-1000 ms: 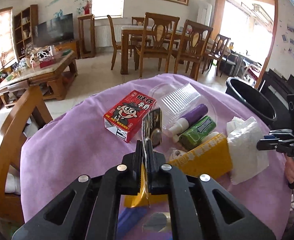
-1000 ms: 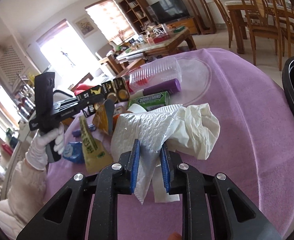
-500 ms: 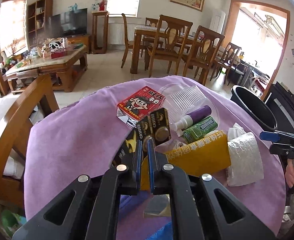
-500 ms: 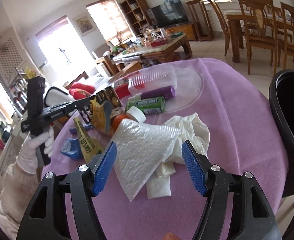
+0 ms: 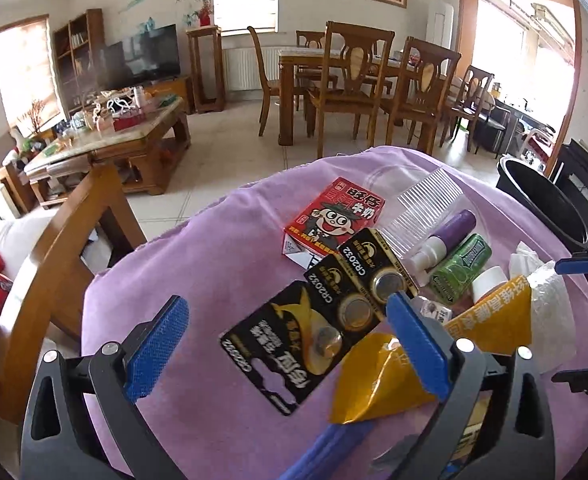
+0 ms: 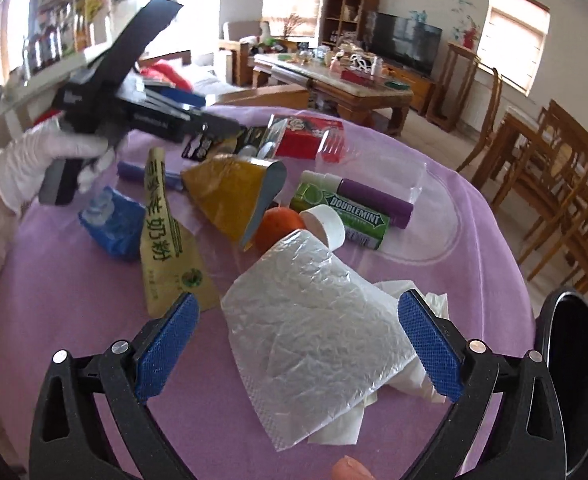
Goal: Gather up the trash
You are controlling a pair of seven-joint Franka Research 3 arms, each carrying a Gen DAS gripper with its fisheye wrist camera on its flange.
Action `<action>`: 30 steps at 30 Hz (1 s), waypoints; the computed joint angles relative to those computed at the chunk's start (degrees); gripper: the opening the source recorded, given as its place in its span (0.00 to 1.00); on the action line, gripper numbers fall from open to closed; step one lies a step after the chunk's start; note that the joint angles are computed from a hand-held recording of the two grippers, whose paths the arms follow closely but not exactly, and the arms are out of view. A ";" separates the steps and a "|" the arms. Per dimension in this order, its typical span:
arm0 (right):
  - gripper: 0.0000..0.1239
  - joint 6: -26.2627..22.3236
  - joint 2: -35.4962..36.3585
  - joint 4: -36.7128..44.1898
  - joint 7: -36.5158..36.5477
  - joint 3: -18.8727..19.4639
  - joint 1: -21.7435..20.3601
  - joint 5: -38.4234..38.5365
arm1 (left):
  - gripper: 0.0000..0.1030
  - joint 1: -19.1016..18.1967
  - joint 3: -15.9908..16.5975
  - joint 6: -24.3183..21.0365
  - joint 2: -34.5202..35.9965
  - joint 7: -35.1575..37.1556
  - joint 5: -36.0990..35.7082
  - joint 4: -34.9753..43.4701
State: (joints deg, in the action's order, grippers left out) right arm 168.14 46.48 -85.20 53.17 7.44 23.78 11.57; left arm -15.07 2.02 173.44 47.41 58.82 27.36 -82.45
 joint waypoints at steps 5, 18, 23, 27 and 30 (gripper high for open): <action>0.69 -3.34 4.70 6.47 3.70 -2.16 2.03 -1.01 | 0.95 5.83 -7.70 -7.03 2.56 8.77 -3.69 4.19; 0.32 0.05 2.29 1.60 -9.66 12.98 -9.86 11.53 | 0.04 13.62 -21.71 -2.25 4.84 23.01 -20.19 3.69; 0.26 1.56 0.95 -2.36 -17.93 23.11 -18.58 21.03 | 0.04 4.56 -10.34 7.43 -2.13 14.08 -17.75 -5.07; 0.24 -0.75 1.14 -4.95 -27.99 35.53 -30.09 31.45 | 0.04 -3.71 -1.28 16.18 -7.41 7.07 -16.23 -12.25; 0.23 -6.84 2.19 -5.83 -34.28 43.23 -38.59 39.17 | 0.04 -11.15 5.98 21.86 -10.49 5.03 -18.74 -16.77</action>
